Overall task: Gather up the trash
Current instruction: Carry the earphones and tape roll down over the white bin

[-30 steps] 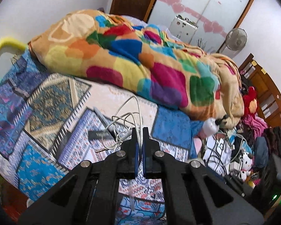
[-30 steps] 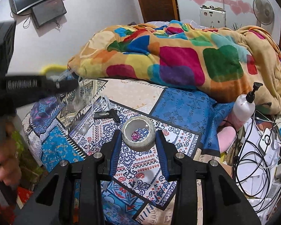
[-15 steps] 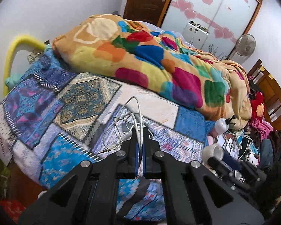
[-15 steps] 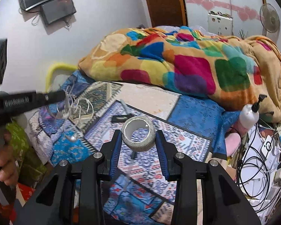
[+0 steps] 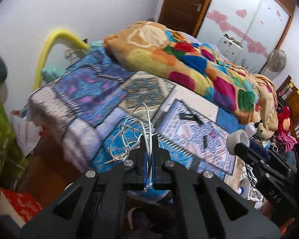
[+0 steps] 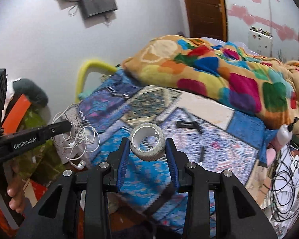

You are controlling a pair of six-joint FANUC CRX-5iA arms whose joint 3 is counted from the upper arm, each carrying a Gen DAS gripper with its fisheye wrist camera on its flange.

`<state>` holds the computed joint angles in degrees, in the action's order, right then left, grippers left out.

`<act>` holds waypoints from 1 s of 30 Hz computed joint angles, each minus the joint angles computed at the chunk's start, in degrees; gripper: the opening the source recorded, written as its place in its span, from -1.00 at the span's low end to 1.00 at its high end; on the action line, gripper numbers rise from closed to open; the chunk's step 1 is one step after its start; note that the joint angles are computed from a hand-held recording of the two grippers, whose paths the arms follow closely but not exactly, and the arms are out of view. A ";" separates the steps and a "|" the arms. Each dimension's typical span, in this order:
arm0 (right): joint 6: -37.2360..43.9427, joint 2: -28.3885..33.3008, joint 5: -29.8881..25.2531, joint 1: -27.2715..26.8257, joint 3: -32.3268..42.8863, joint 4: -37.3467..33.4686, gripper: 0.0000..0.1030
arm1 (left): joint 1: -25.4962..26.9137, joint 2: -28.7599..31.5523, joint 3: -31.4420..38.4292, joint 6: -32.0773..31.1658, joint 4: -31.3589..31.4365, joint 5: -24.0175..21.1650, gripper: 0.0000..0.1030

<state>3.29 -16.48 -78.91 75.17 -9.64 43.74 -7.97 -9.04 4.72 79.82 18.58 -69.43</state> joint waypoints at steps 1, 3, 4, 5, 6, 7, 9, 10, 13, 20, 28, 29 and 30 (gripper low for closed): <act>0.19 1.25 0.36 0.56 1.13 -0.02 -0.35 | 1.55 -1.15 -0.97 -0.67 0.33 -0.46 -0.97; 0.26 2.69 0.82 1.40 2.37 -0.11 -0.35 | 5.24 -3.84 -3.21 -2.26 0.74 -1.49 -0.97; 0.35 3.61 1.18 1.80 3.18 -0.25 -0.35 | 6.71 -4.71 -3.95 -3.01 1.00 -2.01 -0.97; 0.58 4.76 1.70 2.24 4.22 -0.48 -0.35 | 8.83 -5.93 -4.95 -4.02 1.28 -2.81 -0.97; 0.79 5.56 1.97 2.55 4.99 -0.63 -0.35 | 10.19 -6.69 -5.57 -4.72 1.49 -3.29 -0.97; 1.12 6.57 2.37 2.90 5.88 -0.78 -0.35 | 12.36 -7.86 -6.56 -5.98 1.93 -3.96 -0.97; 1.93 8.67 2.97 3.60 7.70 -1.01 -0.35 | 16.24 -9.71 -8.15 -8.43 2.62 -5.17 -0.97; 2.24 9.57 3.25 3.83 8.51 -1.14 -0.35 | 18.59 -10.81 -9.12 -9.98 3.07 -5.86 -0.97; 3.52 12.45 4.63 4.38 11.11 -2.04 -0.35 | 24.73 -13.64 -11.87 -14.06 4.10 -7.40 -0.97; 8.74 19.56 7.94 4.43 17.60 -6.20 -0.35 | 37.83 -17.03 -17.56 -22.22 5.33 -12.12 -0.97; 18.51 27.32 9.47 2.87 25.10 -15.94 -0.35 | 44.04 -15.79 -22.28 -25.00 2.81 -14.24 -0.97; 19.95 28.18 9.59 2.48 25.88 -17.65 -0.35 | 44.12 -14.98 -22.81 -24.72 2.37 -14.54 -0.97; 20.84 28.80 9.52 2.33 26.47 -18.84 -0.35 | 43.84 -14.35 -23.11 -24.26 1.98 -14.52 -0.97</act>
<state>24.13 12.32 -69.39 77.51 16.83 24.91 35.87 -23.39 -18.39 55.56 20.55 -83.94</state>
